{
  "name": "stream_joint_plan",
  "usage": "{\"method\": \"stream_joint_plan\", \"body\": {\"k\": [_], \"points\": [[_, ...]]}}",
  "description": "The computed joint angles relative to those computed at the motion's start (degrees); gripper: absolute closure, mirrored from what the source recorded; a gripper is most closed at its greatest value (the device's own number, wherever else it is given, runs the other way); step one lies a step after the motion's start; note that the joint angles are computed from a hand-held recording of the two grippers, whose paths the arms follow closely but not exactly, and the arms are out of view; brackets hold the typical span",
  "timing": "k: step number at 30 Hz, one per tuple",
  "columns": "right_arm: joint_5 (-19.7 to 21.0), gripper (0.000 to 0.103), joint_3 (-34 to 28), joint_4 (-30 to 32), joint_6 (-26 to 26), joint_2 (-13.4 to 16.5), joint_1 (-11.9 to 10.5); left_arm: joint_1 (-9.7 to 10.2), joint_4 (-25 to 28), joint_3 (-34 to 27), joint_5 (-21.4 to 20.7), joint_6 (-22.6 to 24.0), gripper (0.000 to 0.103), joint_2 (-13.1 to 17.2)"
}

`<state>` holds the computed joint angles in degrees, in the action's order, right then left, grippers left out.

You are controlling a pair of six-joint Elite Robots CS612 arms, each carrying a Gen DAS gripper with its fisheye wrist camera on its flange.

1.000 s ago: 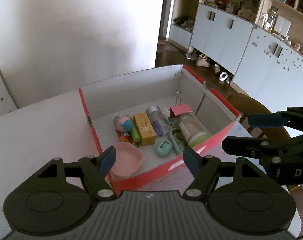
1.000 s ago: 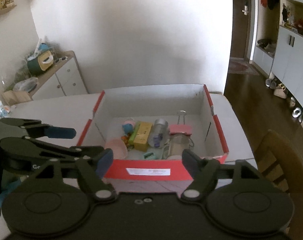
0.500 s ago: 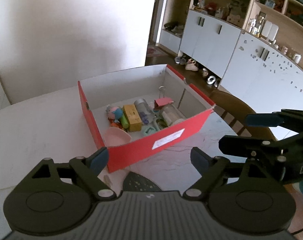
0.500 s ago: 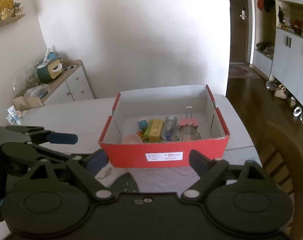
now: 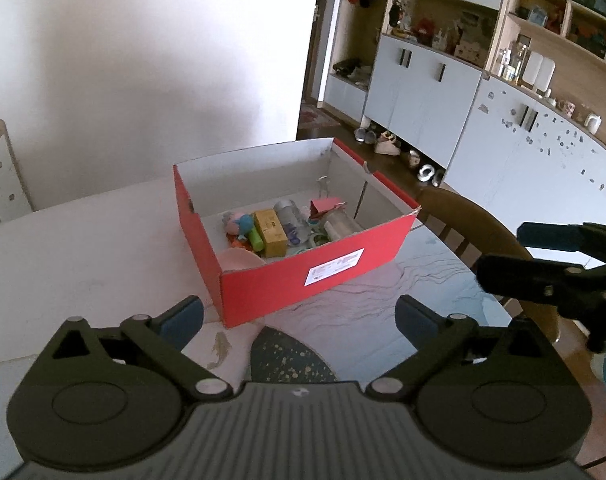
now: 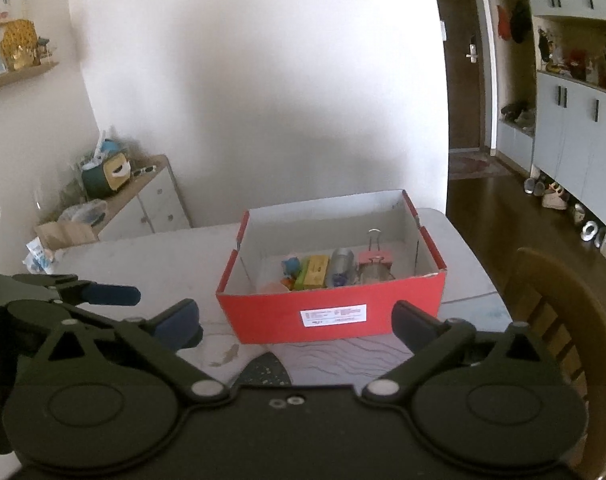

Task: Organize rigid objects

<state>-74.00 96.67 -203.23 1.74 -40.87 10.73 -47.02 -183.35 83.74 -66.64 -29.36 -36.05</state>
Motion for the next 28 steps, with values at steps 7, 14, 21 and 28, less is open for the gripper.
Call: {"method": "stream_joint_plan", "body": {"k": [7,14,21,28], "points": [[-0.4,0.0,3.1,-4.0,-0.4,-1.0,0.1,-1.0,-0.4,2.0,2.0,-0.1,0.0,-0.9],[-0.9,0.0,5.0,-6.2,0.1,-1.6,0.1,-1.43,-1.4,3.2,1.4,-0.4,0.0,-1.4],[-1.2,0.0,5.8,-6.6,0.8,-1.7,0.2,-2.18,-1.9,3.3,2.6,1.6,0.001,-1.4],[-1.4,0.0,6.8,-6.8,2.1,-1.8,0.1,-2.38,-1.9,3.4,2.9,1.6,0.001,-1.5]]}}
